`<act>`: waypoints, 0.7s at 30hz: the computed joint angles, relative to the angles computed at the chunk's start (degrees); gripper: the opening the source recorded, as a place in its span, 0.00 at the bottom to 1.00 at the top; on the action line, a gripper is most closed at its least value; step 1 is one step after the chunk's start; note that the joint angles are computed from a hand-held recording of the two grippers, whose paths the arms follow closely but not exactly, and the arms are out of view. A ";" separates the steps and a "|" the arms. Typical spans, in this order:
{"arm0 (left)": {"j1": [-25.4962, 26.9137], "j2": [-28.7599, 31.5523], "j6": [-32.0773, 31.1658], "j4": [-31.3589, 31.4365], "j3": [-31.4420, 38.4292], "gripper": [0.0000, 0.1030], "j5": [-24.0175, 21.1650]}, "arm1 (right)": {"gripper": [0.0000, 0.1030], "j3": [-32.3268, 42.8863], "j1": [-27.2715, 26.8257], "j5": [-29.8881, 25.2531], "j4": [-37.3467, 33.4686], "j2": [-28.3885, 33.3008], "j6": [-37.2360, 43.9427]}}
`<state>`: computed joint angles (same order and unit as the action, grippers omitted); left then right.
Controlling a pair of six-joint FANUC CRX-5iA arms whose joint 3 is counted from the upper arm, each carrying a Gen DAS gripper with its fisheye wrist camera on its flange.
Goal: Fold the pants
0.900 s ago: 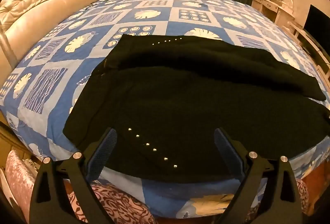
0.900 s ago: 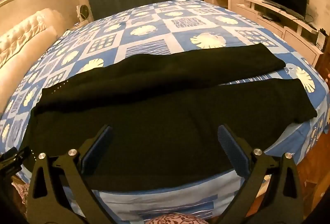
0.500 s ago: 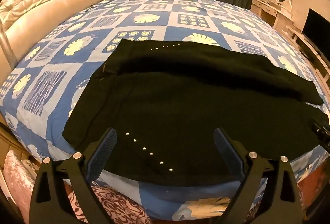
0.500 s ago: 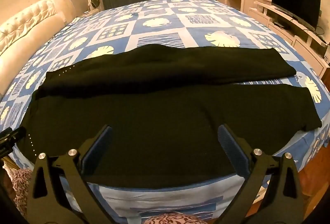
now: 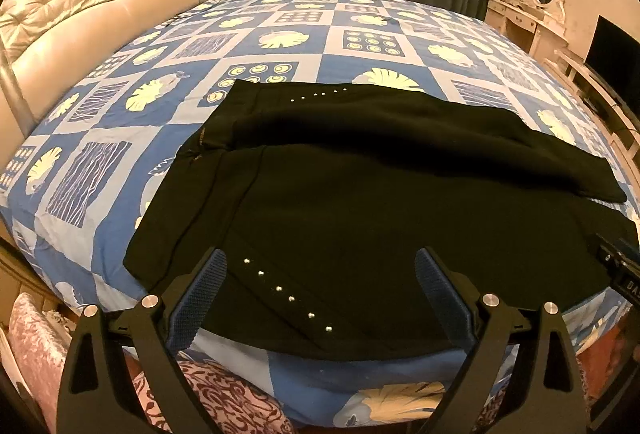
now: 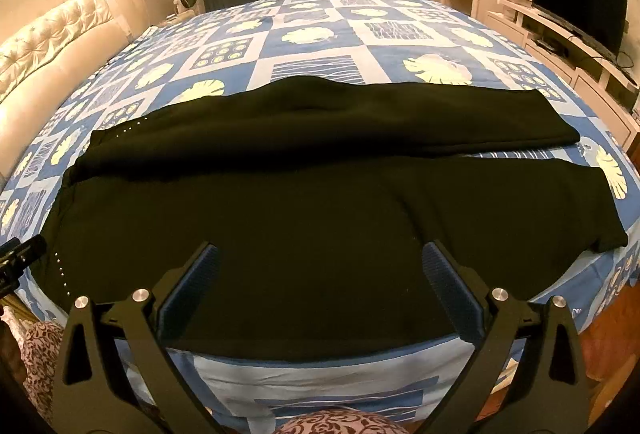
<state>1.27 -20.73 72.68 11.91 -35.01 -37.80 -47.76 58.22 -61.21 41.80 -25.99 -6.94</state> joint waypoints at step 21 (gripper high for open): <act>-0.39 0.09 1.68 -0.99 -0.03 0.92 -0.63 | 0.98 -0.27 -0.73 1.03 -1.19 -0.22 -0.61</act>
